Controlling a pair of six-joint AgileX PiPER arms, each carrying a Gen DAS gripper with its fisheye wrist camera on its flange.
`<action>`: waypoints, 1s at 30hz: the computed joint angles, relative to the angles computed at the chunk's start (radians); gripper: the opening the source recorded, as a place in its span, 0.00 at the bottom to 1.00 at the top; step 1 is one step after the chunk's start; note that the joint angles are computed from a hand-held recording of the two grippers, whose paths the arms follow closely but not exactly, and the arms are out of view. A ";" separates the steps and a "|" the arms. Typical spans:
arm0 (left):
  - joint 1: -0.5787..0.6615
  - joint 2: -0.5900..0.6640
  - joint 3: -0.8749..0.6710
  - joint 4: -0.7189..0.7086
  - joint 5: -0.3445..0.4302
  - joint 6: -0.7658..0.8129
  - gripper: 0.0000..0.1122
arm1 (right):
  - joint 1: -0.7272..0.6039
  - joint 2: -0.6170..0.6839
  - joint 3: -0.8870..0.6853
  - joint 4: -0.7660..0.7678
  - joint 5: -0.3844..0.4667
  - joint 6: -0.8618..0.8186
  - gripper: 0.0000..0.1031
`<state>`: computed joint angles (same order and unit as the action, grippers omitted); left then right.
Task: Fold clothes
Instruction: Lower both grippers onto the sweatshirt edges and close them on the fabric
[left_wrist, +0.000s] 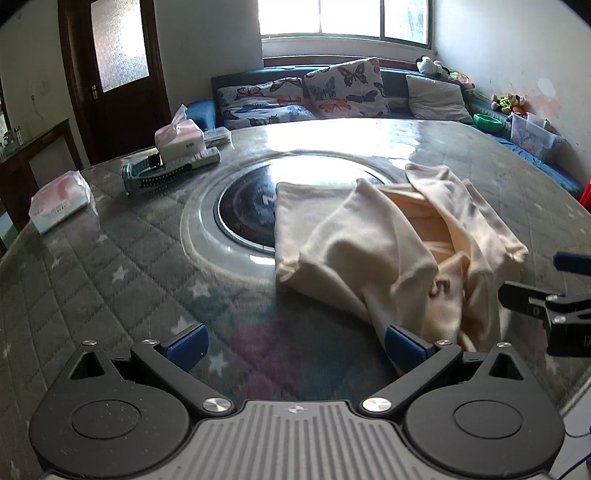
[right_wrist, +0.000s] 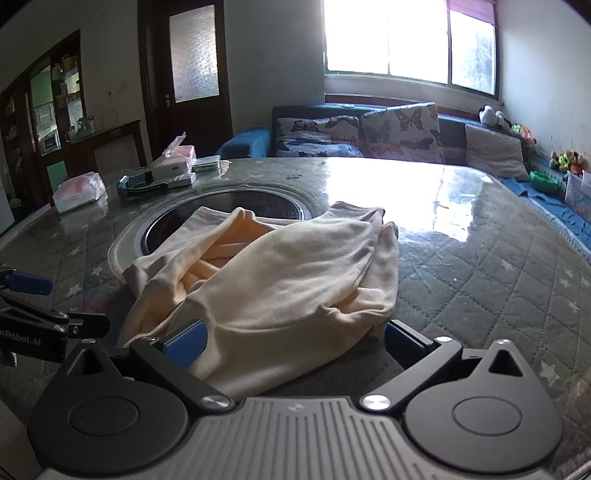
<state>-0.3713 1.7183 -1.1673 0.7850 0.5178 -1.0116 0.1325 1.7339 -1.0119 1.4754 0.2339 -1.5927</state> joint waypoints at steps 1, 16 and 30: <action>0.005 0.009 -0.016 -0.010 0.000 0.015 0.92 | -0.001 0.012 -0.016 -0.034 -0.001 0.036 1.00; 0.068 0.245 -0.414 -0.245 0.018 0.396 0.79 | -0.018 0.204 -0.360 -0.573 0.080 0.593 0.88; 0.117 0.587 -0.962 -0.517 0.192 0.749 0.71 | -0.034 0.432 -0.754 -0.951 0.237 0.996 0.78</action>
<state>-0.2541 2.3055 -2.1289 0.2681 0.7093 -0.2624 0.0982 2.1655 -1.7662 0.5241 0.4708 -0.5970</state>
